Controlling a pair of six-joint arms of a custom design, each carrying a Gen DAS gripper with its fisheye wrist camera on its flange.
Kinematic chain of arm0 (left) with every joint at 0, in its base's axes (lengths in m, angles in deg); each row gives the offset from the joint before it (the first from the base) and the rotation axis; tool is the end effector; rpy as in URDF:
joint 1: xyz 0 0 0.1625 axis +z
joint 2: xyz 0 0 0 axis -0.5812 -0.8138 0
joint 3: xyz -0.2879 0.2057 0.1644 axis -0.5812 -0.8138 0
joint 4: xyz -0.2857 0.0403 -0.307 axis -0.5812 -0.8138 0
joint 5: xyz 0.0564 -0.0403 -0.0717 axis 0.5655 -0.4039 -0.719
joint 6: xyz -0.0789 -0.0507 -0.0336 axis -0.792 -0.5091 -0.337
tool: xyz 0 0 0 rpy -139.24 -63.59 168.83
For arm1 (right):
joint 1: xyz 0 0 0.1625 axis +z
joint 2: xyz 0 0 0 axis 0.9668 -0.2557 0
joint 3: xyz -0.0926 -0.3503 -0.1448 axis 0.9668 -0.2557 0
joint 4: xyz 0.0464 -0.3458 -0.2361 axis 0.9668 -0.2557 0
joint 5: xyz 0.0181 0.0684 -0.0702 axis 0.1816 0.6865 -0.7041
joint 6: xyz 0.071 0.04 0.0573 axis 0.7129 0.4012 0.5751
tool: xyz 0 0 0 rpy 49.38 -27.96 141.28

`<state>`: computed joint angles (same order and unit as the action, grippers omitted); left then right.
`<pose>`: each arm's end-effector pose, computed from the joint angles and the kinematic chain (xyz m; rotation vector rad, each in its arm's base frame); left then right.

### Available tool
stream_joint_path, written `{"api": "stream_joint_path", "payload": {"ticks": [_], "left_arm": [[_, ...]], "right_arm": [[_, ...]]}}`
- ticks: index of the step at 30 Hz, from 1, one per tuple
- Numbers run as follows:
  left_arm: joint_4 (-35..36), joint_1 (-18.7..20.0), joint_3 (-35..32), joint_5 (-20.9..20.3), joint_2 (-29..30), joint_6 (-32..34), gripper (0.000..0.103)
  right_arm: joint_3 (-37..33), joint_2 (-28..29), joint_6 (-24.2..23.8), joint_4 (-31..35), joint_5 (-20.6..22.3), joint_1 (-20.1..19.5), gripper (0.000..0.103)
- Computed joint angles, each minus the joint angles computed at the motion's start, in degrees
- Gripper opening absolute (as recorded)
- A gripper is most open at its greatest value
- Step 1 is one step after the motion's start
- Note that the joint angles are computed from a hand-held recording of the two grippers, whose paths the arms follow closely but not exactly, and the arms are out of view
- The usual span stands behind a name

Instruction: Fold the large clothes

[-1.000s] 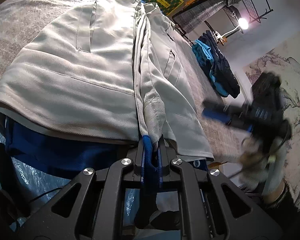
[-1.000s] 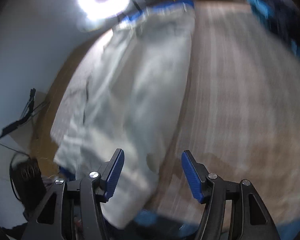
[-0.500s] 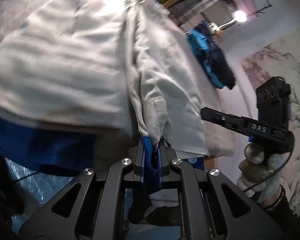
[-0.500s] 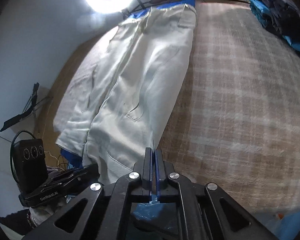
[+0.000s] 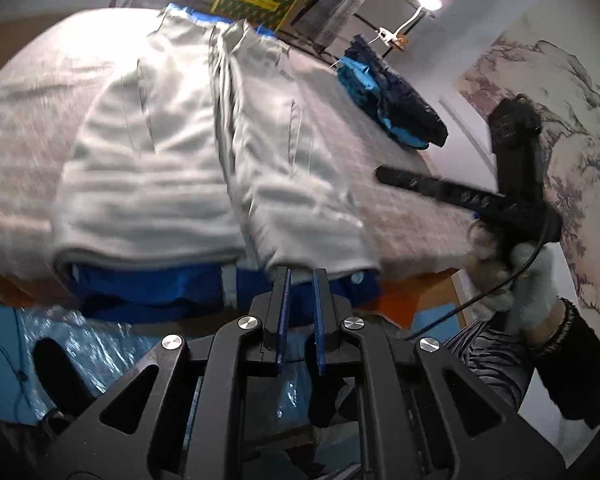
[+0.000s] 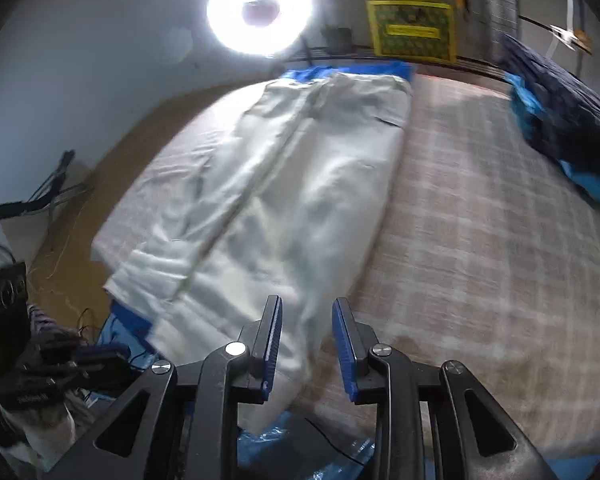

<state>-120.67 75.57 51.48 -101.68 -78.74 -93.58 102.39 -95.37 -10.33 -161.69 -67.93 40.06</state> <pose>-0.1981 -0.3792 0.3176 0.5726 2.9440 -0.5692 0.2961 -0.4392 0.2166 0.5749 -2.5306 0.5620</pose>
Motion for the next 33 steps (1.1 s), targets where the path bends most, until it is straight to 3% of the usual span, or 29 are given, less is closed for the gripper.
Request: {"api": "stream_joint_path", "payload": {"ticks": [3,7,9,14,18,22,27,33], "left_arm": [[-1.57,0.35,-2.81,1.97,3.98,3.93,0.007],[-2.39,3.56,-6.66,2.03,11.57,7.1,0.007],[-2.38,4.84,-7.29,2.43,14.31,8.43,0.007],[-4.66,6.69,-4.81,2.85,15.15,11.73,0.007],[-2.85,6.23,-5.6,2.96,14.72,12.41,0.007],[-5.44,4.61,-5.62,3.92,13.31,13.78,0.007],[-5.36,5.72,-6.97,1.46,15.4,13.56,0.007],[-3.94,7.85,-8.54,-2.26,18.11,12.03,0.007]], "right_arm": [[-1.06,2.61,-2.28,-1.06,0.96,0.23,0.028],[-3.53,6.0,-4.08,-1.36,1.42,-1.17,0.028],[-4.03,7.18,-5.6,-1.83,-0.79,-1.29,0.028],[-2.64,5.79,-2.39,1.83,1.96,-4.28,0.028],[-1.49,6.37,-5.11,3.14,-3.17,-3.38,0.027],[-3.61,3.95,-4.93,1.99,2.39,-3.24,0.027],[-14.55,8.73,-8.55,0.37,5.18,-3.33,0.027],[-33.65,22.89,-8.5,3.45,6.88,-6.54,0.024]]}}
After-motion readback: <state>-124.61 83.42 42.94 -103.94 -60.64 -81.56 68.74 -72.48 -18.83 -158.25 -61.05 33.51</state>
